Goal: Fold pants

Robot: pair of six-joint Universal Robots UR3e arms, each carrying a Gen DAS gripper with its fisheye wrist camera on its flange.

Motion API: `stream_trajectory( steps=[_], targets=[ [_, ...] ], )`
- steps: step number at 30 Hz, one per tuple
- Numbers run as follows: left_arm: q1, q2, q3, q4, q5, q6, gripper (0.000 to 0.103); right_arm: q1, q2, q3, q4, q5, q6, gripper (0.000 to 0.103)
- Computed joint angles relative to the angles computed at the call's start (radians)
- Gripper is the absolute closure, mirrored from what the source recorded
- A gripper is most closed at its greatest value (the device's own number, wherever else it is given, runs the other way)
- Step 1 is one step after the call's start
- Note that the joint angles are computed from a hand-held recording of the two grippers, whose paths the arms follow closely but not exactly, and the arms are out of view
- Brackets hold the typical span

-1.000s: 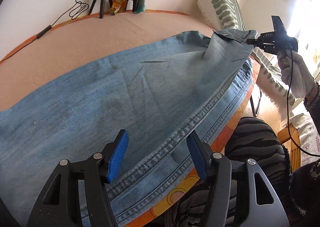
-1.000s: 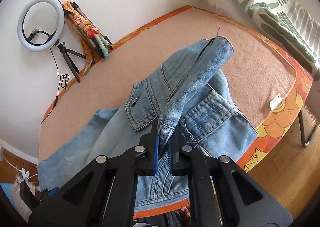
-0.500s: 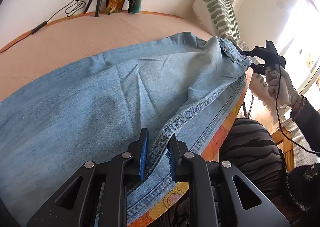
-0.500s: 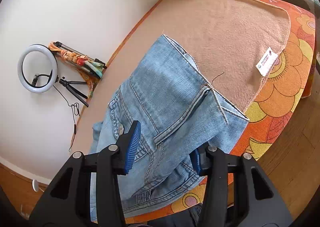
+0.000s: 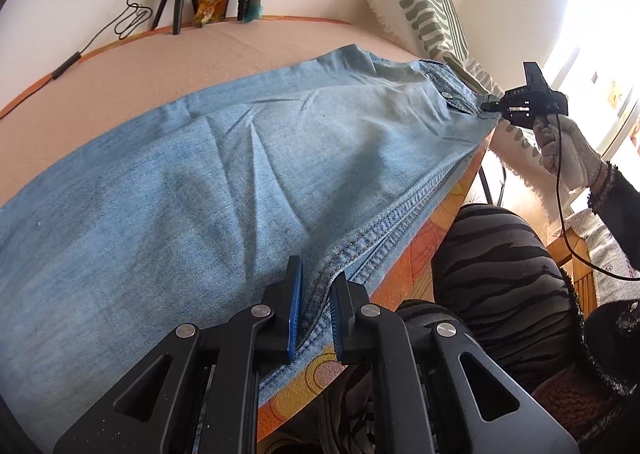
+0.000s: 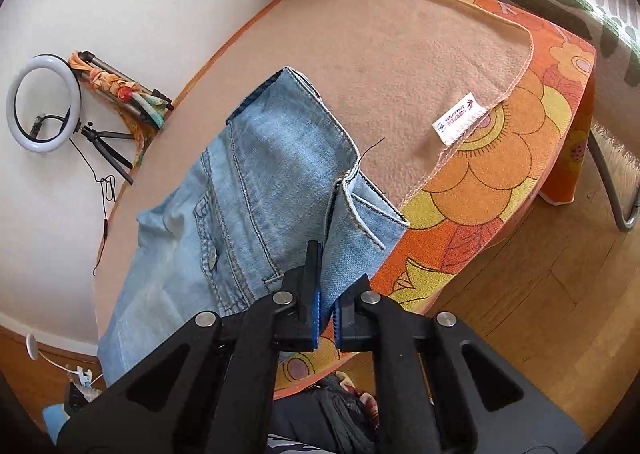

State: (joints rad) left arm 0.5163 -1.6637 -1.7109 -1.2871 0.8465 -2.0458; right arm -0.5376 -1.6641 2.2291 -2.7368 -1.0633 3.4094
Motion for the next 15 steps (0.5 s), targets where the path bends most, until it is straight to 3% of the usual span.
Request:
stream_trajectory(
  steps=[3,5,7,11,15],
  targets=[
    [0.013,0.009,0.008,-0.042,-0.014,0.005,0.092,0.027,0.024,-0.040,0.040,-0.060,-0.019,0.091],
    [0.025,0.035,0.000,-0.062,-0.012,0.018,0.089,0.027,-0.024,-0.052,0.110,-0.122,-0.059,0.067],
    [0.039,0.050,0.004,-0.091,-0.013,0.020,0.087,0.011,-0.103,-0.042,0.155,-0.160,-0.087,0.065],
    [0.105,0.094,0.016,-0.212,-0.054,0.056,0.084,-0.072,-0.291,-0.032,0.268,-0.102,-0.149,0.065],
    [0.186,0.161,0.025,-0.325,-0.118,0.113,0.076,-0.002,-0.265,-0.150,0.271,-0.111,-0.163,0.054]
  ],
)
